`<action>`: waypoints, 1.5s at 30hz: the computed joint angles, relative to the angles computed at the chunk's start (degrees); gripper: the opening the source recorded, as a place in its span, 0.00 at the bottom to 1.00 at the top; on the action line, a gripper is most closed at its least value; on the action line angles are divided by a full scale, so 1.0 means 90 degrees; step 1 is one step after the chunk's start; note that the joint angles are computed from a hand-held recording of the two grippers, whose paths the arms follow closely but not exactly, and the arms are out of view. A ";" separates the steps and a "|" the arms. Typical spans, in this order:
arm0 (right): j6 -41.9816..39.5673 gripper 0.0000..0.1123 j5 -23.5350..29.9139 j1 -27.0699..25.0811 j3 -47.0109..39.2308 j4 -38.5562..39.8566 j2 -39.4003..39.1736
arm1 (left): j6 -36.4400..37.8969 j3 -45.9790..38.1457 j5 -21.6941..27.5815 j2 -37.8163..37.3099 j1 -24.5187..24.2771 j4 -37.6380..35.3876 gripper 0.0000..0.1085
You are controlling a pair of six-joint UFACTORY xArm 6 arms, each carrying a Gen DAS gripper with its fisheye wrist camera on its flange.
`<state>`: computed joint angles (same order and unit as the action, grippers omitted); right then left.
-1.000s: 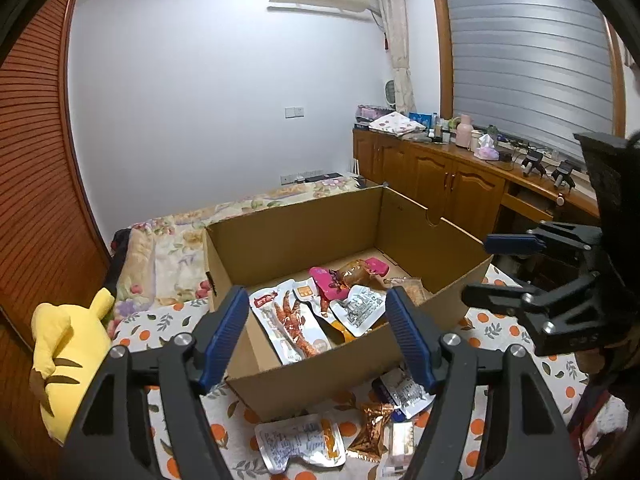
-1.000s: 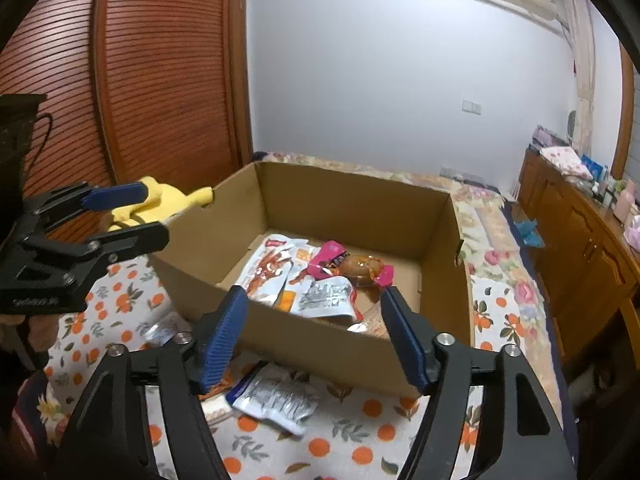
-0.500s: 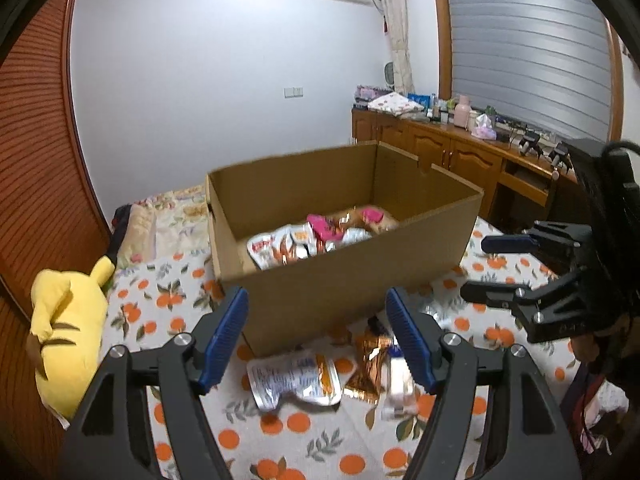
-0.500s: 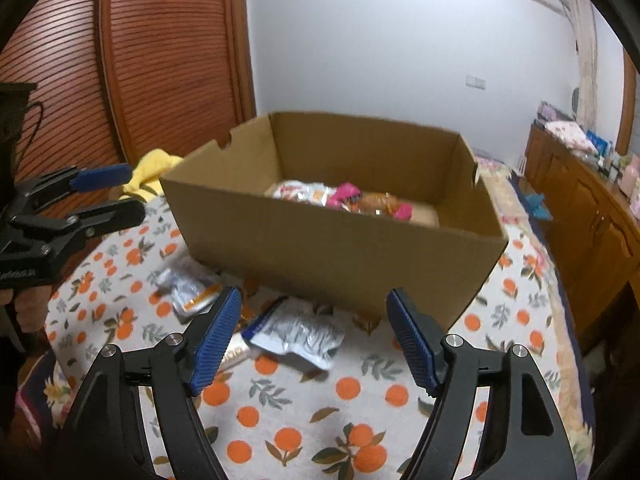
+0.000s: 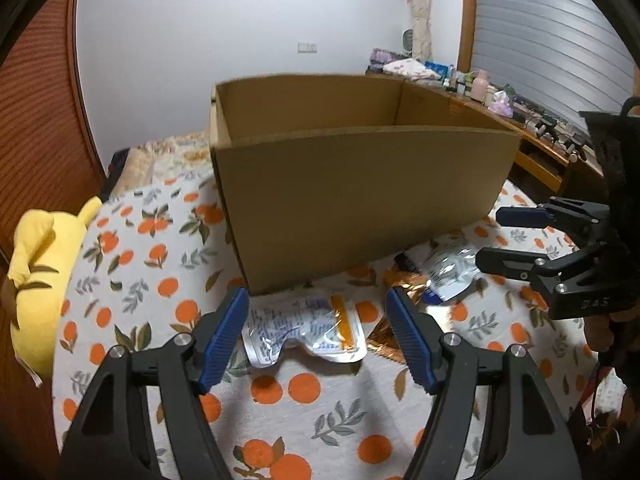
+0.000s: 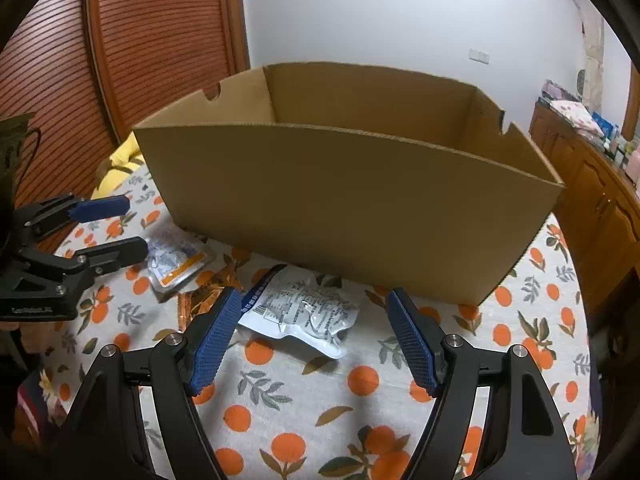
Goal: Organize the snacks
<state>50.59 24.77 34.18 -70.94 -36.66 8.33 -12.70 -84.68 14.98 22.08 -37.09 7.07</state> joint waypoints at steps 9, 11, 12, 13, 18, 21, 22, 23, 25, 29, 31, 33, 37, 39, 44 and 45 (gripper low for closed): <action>-0.0355 0.69 0.0107 0.0010 -0.0275 0.0274 0.0330 | 0.0183 -0.0443 0.0445 0.0444 0.0087 -0.0329 0.66; -0.0426 0.69 0.0149 0.0030 -0.0335 0.0235 0.0396 | 0.0228 -0.0525 0.0535 0.0524 0.0103 -0.0419 0.66; -0.0463 0.69 0.0165 0.0034 -0.0372 0.0269 0.0436 | 0.0277 -0.0588 0.0627 0.0572 0.0111 -0.0507 0.66; -0.0551 0.69 0.0159 0.0027 -0.0407 0.0375 0.0481 | 0.0375 -0.0643 0.0681 0.0607 0.0124 -0.0647 0.66; -0.0737 0.69 0.0227 0.0008 -0.0559 0.0652 0.0647 | 0.0717 -0.0739 0.0721 0.0667 0.0141 -0.1012 0.66; -0.0868 0.69 0.0375 -0.0006 -0.0682 0.0834 0.0760 | 0.0737 -0.0815 0.0784 0.0711 0.0133 -0.0973 0.66; -0.0893 0.69 0.0403 -0.0003 -0.0722 0.0882 0.0796 | 0.0764 -0.0845 0.0799 0.0729 0.0135 -0.1000 0.66; -0.0930 0.69 0.0423 -0.0014 -0.0759 0.0943 0.0838 | 0.0819 -0.0839 0.0796 0.0724 0.0138 -0.1066 0.67; -0.0868 0.70 0.0522 -0.0032 -0.0859 0.0929 0.0928 | 0.1090 -0.0823 0.0790 0.0715 0.0146 -0.1363 0.67; -0.1101 0.72 0.0537 -0.0065 -0.0926 0.1242 0.1034 | 0.1459 -0.0772 0.0778 0.0686 0.0165 -0.1797 0.67; -0.1098 0.73 0.0517 -0.0077 -0.0902 0.1280 0.1023 | 0.1576 -0.0755 0.0784 0.0676 0.0173 -0.1889 0.67; -0.1155 0.74 0.0471 -0.0100 -0.0868 0.1405 0.1008 | 0.1586 -0.0722 0.0777 0.0656 0.0166 -0.1864 0.67; -0.1177 0.75 0.0434 -0.0112 -0.0818 0.1377 0.0969 | 0.1657 -0.0614 0.0725 0.0588 0.0155 -0.1942 0.67; -0.1168 0.75 0.0387 -0.0118 -0.0784 0.1341 0.0954 | 0.1739 -0.0549 0.0706 0.0544 0.0147 -0.2045 0.67; -0.1290 0.60 0.0381 -0.0057 -0.0785 0.1415 0.0952 | 0.1740 -0.0448 0.0681 0.0473 0.0118 -0.2036 0.67; -0.1318 0.56 0.0385 -0.0043 -0.0769 0.1435 0.0931 | 0.1752 -0.0443 0.0681 0.0467 0.0113 -0.2049 0.67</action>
<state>38.73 28.23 33.80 -77.86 -23.75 16.71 3.06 -88.66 21.11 26.28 -36.07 -11.37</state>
